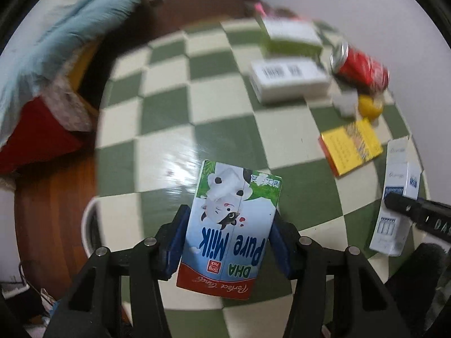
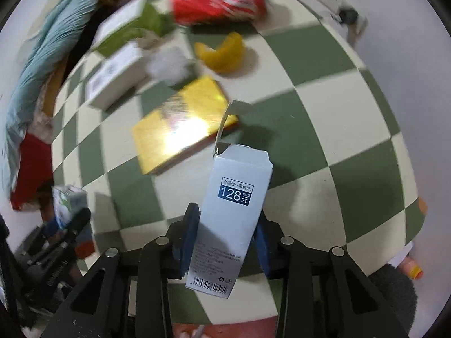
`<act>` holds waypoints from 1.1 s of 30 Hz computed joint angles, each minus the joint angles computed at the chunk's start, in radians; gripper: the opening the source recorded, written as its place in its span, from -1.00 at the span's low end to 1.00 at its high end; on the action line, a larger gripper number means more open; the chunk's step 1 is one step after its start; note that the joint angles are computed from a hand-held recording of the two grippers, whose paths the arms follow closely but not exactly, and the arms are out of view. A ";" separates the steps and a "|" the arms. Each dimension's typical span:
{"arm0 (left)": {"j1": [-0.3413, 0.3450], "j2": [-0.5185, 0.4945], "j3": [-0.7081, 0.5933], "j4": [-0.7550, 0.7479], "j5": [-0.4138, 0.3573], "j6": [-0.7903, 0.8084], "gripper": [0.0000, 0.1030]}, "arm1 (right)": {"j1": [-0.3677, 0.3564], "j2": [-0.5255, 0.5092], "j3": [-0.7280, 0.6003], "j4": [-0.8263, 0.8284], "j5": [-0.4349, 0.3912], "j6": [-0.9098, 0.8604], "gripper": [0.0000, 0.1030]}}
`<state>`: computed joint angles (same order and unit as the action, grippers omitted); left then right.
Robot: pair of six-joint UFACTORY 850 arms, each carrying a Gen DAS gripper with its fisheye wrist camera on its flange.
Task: Collect trash
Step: 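Grasp the Pure Milk carton with the left tool while the right grasps the white milk carton, then carry both cartons over the white trash bin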
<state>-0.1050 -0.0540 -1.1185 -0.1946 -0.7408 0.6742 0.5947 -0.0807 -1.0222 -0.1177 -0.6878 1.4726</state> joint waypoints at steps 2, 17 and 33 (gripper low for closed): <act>0.063 -0.007 -0.061 -0.045 -0.024 0.046 -0.03 | 0.041 -0.018 -0.060 -0.092 -0.055 0.035 -0.26; 0.367 -0.061 -0.274 -0.239 -0.072 0.147 -0.03 | 0.253 -0.303 -0.640 -0.385 -0.265 -0.098 -0.27; 0.518 -0.440 -0.604 -0.217 -0.275 -0.035 -0.03 | 0.225 -0.866 -1.398 -0.037 -0.333 -0.517 -0.27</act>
